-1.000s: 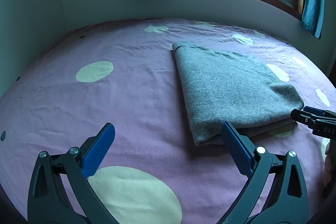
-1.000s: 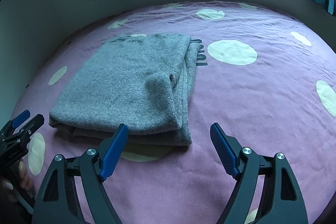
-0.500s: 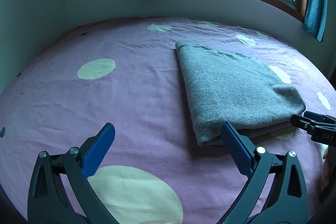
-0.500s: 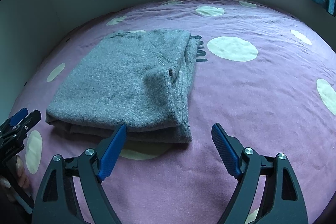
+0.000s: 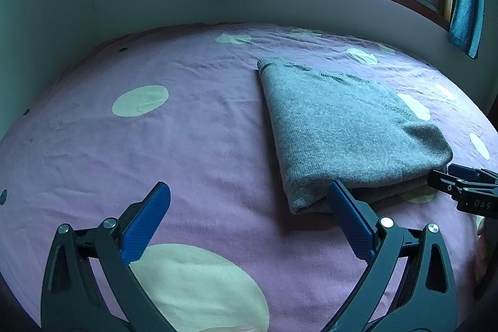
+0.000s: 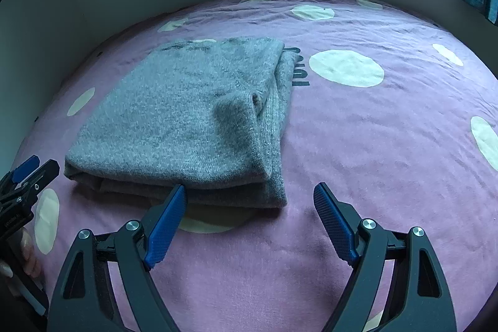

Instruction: Fold small clothes

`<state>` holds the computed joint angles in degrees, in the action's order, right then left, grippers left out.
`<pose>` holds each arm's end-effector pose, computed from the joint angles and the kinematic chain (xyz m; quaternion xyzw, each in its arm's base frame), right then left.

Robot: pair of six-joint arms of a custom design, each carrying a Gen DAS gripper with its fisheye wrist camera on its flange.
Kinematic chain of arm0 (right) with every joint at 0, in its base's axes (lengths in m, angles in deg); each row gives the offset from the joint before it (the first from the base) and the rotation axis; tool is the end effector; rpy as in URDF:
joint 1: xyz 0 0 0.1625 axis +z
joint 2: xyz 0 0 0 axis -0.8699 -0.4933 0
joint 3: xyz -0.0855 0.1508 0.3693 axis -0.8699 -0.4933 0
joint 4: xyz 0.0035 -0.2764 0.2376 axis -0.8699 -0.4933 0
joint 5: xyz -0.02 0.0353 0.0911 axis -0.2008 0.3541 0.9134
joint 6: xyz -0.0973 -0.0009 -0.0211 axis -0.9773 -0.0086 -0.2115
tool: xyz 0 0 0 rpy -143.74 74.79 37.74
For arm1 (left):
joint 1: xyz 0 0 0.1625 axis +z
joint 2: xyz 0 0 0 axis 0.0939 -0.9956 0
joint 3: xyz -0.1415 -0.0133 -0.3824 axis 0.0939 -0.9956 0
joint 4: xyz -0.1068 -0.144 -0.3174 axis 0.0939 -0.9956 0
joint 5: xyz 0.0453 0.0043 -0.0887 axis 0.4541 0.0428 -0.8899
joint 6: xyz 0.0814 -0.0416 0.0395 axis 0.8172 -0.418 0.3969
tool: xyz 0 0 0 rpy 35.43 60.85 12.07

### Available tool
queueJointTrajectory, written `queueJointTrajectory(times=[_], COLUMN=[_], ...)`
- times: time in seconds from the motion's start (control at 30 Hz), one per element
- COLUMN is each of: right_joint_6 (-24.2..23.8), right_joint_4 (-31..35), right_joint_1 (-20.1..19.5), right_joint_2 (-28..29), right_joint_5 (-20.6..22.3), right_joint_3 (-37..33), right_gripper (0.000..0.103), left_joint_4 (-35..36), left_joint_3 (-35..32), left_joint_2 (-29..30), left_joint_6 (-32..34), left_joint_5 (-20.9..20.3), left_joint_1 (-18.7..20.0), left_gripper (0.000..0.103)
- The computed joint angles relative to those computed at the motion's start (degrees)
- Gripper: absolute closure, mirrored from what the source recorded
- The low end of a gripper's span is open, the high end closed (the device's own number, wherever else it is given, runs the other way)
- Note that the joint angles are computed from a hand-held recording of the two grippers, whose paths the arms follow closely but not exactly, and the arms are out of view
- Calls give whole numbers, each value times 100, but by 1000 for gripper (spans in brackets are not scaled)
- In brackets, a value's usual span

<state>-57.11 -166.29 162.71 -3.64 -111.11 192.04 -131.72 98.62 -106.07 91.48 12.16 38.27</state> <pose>0.1526 -0.4461 0.2969 -0.0965 -0.8429 0.3863 0.3618 -0.3025 -0.5644 0.0742 0.3377 0.8556 -0.2899 0.2643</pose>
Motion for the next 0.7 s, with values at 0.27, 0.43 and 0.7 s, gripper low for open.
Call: queueJointTrajectory(times=[0.27,0.43,0.7], right_joint_6=[-5,-99,-291], right_joint_4=[21,-64,-64], right_joint_1=[-14,-12,-35], right_joint_2=[6,12,-345], right_joint_5=[10,35,-218], right_joint_3=[4,6,18], right_gripper=[21,21,21], left_joint_4=[-147,-311,572], left_joint_3=[110,111,-694], left_joint_2=[-39,-71,-52], left_joint_6=[-34,314,-253], left_joint_5=[-71,-230,280], left_joint_1=[-23,-24,392], left_gripper=[3,3,3])
